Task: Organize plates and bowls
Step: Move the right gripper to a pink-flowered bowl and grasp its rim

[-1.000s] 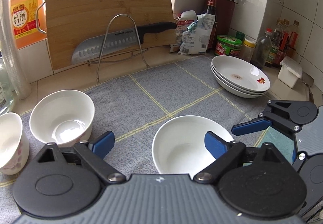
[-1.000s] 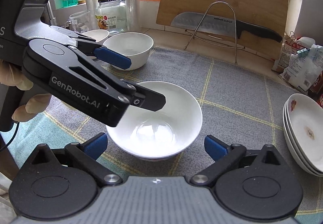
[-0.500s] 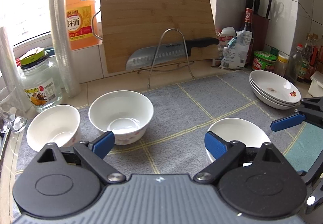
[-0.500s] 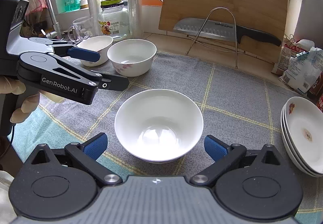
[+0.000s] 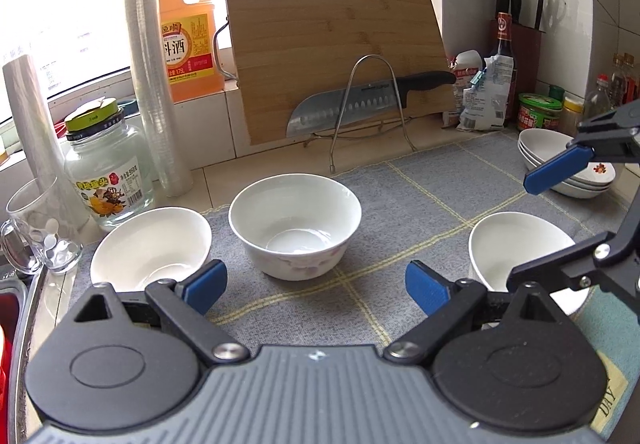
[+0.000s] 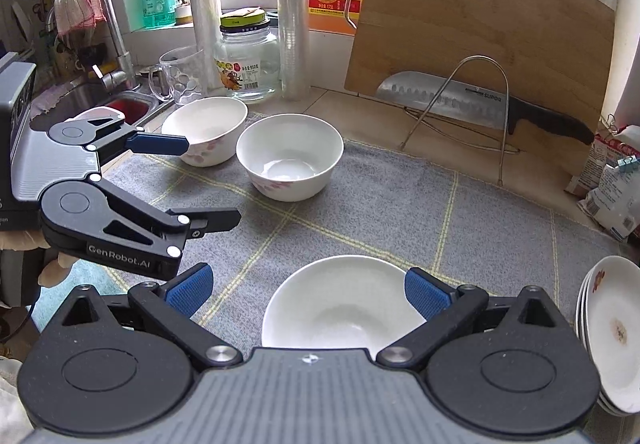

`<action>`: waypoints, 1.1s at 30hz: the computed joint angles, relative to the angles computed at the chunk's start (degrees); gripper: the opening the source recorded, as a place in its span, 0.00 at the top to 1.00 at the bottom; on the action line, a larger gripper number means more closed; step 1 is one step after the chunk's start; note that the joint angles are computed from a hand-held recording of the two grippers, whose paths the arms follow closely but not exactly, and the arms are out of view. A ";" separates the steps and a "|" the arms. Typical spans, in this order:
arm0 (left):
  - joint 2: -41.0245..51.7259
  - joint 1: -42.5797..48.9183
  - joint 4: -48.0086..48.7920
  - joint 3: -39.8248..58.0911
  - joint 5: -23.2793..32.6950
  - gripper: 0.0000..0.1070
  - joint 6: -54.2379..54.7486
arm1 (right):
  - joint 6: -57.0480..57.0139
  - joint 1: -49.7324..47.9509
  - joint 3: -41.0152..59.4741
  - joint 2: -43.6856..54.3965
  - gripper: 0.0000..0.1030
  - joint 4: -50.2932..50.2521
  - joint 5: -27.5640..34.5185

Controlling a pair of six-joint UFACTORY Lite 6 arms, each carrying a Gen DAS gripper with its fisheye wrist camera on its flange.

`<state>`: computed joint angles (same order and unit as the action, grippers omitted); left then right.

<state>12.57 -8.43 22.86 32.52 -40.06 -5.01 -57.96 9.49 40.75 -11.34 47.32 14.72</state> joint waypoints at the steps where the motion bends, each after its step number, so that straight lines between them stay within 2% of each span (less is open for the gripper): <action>1: 0.44 -0.07 -1.24 0.37 0.14 0.11 0.80 | 1.48 0.54 1.41 1.36 0.00 -1.25 -0.11; 3: 1.48 0.13 -1.69 1.15 -0.01 0.11 0.93 | 5.05 1.29 4.93 4.50 0.00 -4.48 0.43; 7: 3.21 -1.67 -8.64 2.21 -0.14 0.11 5.52 | 5.90 1.20 12.12 10.45 0.00 -5.88 3.54; 11: 5.39 -4.31 -18.07 4.06 0.50 0.11 11.15 | -0.85 -0.12 18.96 17.03 0.00 -2.26 6.80; 17: 8.48 -6.27 -24.27 7.17 0.98 0.11 16.47 | -2.37 -2.64 31.67 28.27 0.00 -1.58 13.46; 22: 12.02 -6.40 -23.72 10.66 2.44 0.12 16.00 | -1.16 -3.38 41.45 36.85 0.00 -2.18 17.41; 33: 16.74 -7.80 -24.64 15.07 1.71 0.17 17.76 | 4.38 -2.90 58.46 50.56 0.00 -6.75 23.23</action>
<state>29.32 -16.23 -1.79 47.59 -38.36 12.75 -53.58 6.59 99.21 39.22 40.57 37.96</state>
